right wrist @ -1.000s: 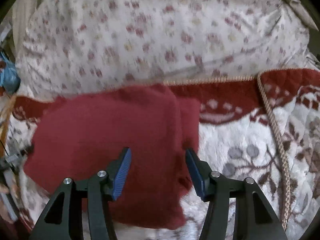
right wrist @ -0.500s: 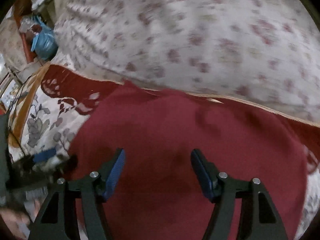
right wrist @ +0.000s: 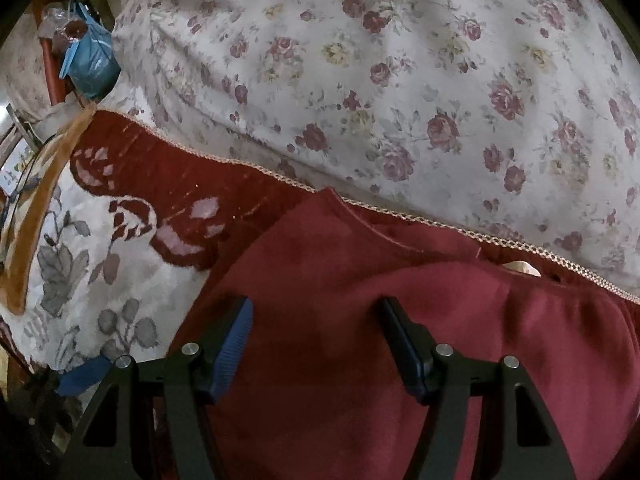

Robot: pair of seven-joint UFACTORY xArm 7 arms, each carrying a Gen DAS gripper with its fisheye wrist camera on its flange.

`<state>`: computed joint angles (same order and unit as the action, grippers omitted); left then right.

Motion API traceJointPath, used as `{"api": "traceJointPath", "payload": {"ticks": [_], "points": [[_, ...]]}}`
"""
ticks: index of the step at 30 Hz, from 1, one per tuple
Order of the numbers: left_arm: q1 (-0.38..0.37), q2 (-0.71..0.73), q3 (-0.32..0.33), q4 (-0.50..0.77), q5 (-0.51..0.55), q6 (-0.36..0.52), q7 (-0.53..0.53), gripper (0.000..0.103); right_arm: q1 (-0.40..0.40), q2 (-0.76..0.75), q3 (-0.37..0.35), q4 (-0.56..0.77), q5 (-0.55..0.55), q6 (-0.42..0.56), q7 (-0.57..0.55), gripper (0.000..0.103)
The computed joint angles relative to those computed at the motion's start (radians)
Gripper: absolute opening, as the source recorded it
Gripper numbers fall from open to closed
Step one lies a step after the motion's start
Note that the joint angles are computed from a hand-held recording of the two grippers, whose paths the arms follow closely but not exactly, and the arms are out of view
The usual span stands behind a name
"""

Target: Fold small clothes

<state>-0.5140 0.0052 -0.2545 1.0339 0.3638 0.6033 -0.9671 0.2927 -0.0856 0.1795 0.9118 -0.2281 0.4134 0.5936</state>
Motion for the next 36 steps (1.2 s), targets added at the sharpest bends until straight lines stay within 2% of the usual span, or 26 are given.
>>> {"api": "traceJointPath", "payload": {"ticks": [6, 7, 9, 11, 13, 16, 18, 20, 22, 23, 24, 26, 29, 32, 36], "points": [[0.007, -0.032, 0.004, -0.021, -0.042, -0.01, 0.038, 0.095, 0.019, -0.032, -0.008, -0.01, 0.105, -0.028, -0.075, 0.071], [0.011, -0.052, 0.005, -0.039, -0.062, -0.022, 0.044, 0.095, 0.026, -0.034, -0.012, -0.006, 0.14, -0.027, -0.104, 0.073], [0.019, -0.086, 0.009, -0.077, -0.137, -0.051, 0.081, 0.095, 0.045, -0.02, -0.022, 0.023, 0.234, -0.004, -0.184, 0.082], [0.024, -0.107, 0.011, -0.099, -0.212, -0.066, 0.124, 0.095, 0.052, 0.009, -0.019, 0.068, 0.277, 0.041, -0.222, 0.083], [0.031, -0.119, 0.003, -0.107, -0.228, -0.075, 0.134, 0.095, 0.055, 0.048, -0.009, 0.114, 0.28, 0.074, -0.231, 0.083], [0.031, -0.127, -0.006, -0.11, -0.252, -0.094, 0.173, 0.095, 0.066, 0.143, 0.002, 0.22, 0.256, 0.159, -0.237, 0.091], [0.032, -0.12, -0.014, -0.102, -0.246, -0.088, 0.185, 0.095, 0.084, 0.21, -0.002, 0.295, 0.175, 0.231, -0.194, 0.091], [0.032, -0.11, -0.017, -0.092, -0.245, -0.08, 0.194, 0.095, 0.101, 0.235, -0.015, 0.311, 0.099, 0.239, -0.156, 0.091], [0.029, -0.102, -0.015, -0.091, -0.267, -0.095, 0.205, 0.095, 0.112, 0.222, -0.031, 0.285, 0.019, 0.215, -0.103, 0.065], [0.028, -0.094, -0.015, -0.086, -0.273, -0.098, 0.208, 0.095, 0.126, 0.201, -0.053, 0.26, -0.005, 0.199, -0.095, 0.048], [0.026, -0.083, -0.017, -0.077, -0.268, -0.099, 0.207, 0.095, 0.099, 0.174, -0.034, 0.216, 0.013, 0.141, -0.104, 0.036], [0.024, -0.061, -0.023, -0.055, -0.233, -0.086, 0.195, 0.095, 0.076, 0.128, -0.026, 0.159, 0.088, 0.08, -0.158, 0.026], [0.015, -0.035, -0.024, -0.029, -0.187, -0.067, 0.177, 0.095, 0.058, 0.066, -0.022, 0.096, 0.156, 0.02, -0.208, 0.021], [0.007, -0.021, -0.019, -0.02, -0.153, -0.075, 0.15, 0.095, 0.045, 0.03, -0.023, 0.067, 0.22, 0.01, -0.246, 0.02], [-0.001, -0.018, -0.015, -0.015, -0.132, -0.062, 0.136, 0.095, 0.035, 0.014, -0.015, 0.051, 0.225, 0.01, -0.244, 0.02]]}}
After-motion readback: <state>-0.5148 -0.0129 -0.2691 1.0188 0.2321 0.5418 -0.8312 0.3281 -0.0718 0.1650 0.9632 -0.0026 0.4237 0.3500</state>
